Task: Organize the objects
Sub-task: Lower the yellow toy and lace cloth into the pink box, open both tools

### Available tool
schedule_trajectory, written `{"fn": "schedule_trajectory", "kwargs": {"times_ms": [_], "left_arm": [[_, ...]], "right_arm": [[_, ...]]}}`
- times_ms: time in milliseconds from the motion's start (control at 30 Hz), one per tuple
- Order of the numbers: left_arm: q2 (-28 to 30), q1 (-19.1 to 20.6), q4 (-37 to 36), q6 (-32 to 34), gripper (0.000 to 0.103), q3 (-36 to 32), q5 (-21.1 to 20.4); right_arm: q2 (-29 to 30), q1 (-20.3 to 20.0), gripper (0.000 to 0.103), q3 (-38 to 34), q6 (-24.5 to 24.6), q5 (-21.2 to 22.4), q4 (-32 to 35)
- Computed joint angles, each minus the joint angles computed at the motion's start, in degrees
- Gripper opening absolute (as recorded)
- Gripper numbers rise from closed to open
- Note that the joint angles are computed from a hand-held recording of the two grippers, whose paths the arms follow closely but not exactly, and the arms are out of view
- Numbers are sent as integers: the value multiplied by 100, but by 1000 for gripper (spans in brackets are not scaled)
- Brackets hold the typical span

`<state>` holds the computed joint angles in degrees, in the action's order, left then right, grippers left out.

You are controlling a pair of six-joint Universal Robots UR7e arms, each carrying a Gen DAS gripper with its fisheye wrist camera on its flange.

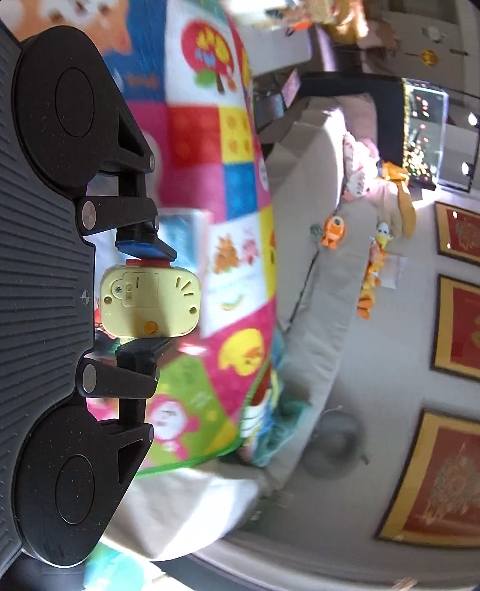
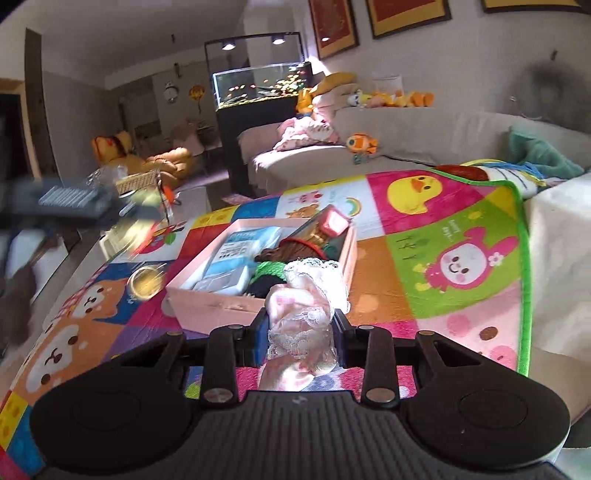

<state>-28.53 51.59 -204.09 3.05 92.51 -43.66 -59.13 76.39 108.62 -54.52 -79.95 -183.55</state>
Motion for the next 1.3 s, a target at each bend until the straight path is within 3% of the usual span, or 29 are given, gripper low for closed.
{"fn": "schedule_trajectory", "kwargs": {"times_ms": [133,233,300,500,700,767,900,1033,1200,1300], "left_arm": [[560,373,176,-100,48,-1175,-540],[965,507,513,-125,49,-1830,-292],[998,545,731,-254,48,-1885,-137],[589,582,-131,-153,47,-1085,-277],[283,527,-1516,-18,47,329,-351],[289,536,-1905,-254,47,744,-380],[374,590,-2594,-735,46,1291,-623],[524,721,-3203,-852,46,1596,-1045],[590,858,-3693,-958,44,1774,-1383],[574,950,-3669,-1125,44,1768,-1565]], "right_arm": [[26,-52,33,-39,-53,56,-106],[69,-73,33,-92,-69,15,-147],[137,-76,33,-189,-9,-45,-119],[342,-13,33,-532,291,-278,152],[388,255,33,-888,446,-214,667],[522,452,33,-1235,517,-312,953],[1134,952,33,-2214,640,-875,1491],[2100,1381,33,-3426,782,-1603,1985],[3377,1666,33,-4909,842,-2640,2217],[3695,1700,33,-5357,1022,-3094,2769]]}}
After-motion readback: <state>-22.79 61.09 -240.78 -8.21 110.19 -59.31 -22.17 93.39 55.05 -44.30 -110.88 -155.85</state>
